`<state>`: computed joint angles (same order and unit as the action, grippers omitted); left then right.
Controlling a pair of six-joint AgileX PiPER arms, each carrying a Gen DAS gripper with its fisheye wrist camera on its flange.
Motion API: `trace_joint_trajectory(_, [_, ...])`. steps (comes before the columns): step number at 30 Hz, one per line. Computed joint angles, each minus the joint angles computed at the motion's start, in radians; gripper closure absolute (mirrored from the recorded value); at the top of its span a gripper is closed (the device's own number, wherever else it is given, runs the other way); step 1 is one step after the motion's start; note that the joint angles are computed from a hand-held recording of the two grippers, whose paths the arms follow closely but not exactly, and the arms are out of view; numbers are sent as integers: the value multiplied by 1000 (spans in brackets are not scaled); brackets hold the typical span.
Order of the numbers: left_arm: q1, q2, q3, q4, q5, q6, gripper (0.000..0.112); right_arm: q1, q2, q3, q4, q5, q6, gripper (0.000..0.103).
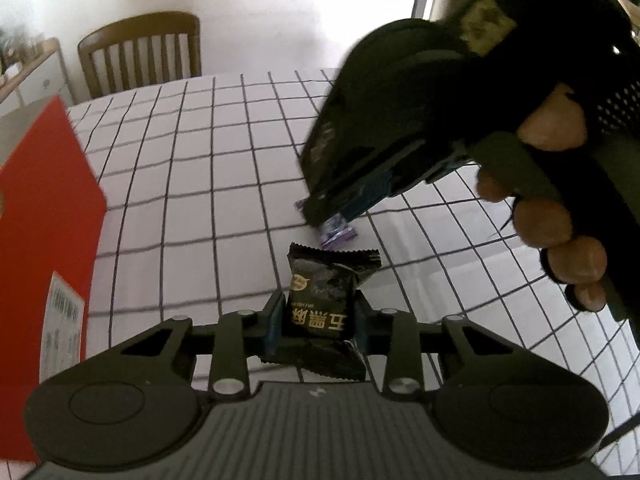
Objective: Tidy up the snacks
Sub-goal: 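Grasp the black wrapped candy with the left tool while the right tool grasps the purple candy, then carry the black candy with the left tool while the right tool carries the purple candy over the box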
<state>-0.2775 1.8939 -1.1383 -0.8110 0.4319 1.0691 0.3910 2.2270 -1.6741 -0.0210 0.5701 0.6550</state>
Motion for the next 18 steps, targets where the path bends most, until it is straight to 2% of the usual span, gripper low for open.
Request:
trace_joint_trajectory(10, [48, -126, 96, 89, 34, -122, 79, 33, -163, 235, -15, -105, 50, 87])
trace_joint_trajectory(18, [102, -257, 137, 140, 126, -205, 79, 140, -313, 378, -185, -124, 260, 87])
